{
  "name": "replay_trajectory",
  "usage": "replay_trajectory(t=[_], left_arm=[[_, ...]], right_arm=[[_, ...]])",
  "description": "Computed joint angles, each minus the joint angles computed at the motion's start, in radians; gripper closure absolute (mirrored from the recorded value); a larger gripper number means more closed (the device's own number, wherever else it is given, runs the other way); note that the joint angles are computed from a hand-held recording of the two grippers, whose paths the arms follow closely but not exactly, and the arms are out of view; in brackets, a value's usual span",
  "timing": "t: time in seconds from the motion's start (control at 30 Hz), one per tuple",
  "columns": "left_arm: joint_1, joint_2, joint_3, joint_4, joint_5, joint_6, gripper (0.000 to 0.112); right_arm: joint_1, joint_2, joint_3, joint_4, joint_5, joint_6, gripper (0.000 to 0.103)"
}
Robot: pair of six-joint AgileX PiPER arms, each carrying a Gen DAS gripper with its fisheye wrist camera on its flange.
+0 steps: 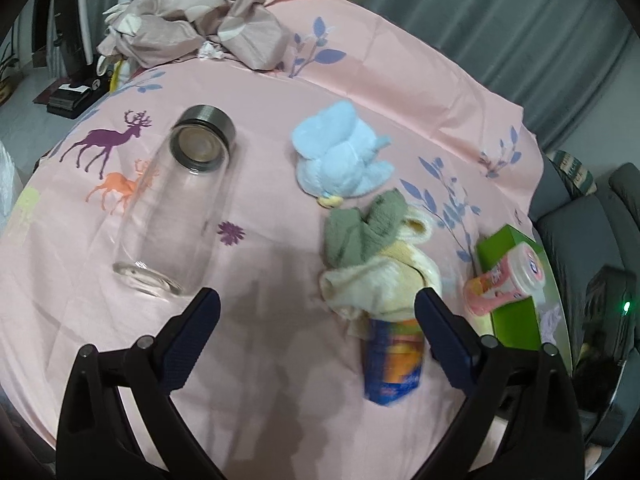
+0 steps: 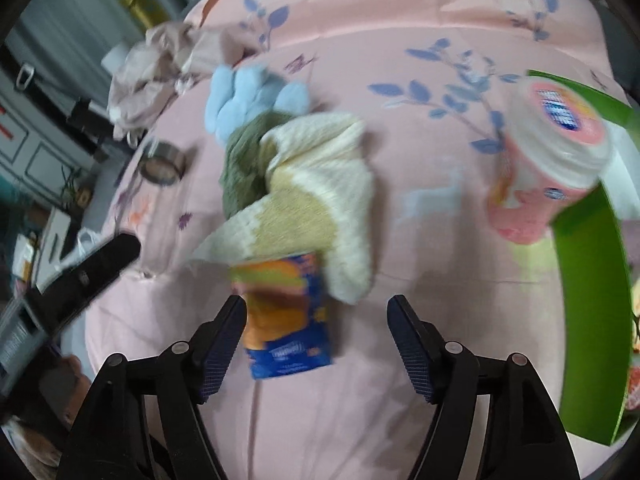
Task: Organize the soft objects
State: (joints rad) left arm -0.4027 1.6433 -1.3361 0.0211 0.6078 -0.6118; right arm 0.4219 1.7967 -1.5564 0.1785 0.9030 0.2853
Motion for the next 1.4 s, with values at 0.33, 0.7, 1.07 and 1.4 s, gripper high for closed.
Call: replay_trajectory(t=[0.33,0.7,1.07,1.4], left_arm=[[-0.085,0.0,0.002,0.124,0.018,-0.099,0.018],[-0.102,0.078,-0.037,-0.178,0.062,0.198,0.044],[-0.076,0.165,-0.072,-0.33,0.103,0.296,0.071],[-0.08,0.119,-0.031,-0.344,0.046,0.34,0.075]], right_arm=[[-0.064,-0.104,0.116,0.211,-0.093,-0.167,0.03],[-0.093,-0.07,0.127,0.378,-0.095,-0.278,0.03],[-0.078,0.054,0.058,0.344,-0.048,-0.223,0.039],[-0.095,0.065,0.078,0.445,-0.054,-0.31,0.051]])
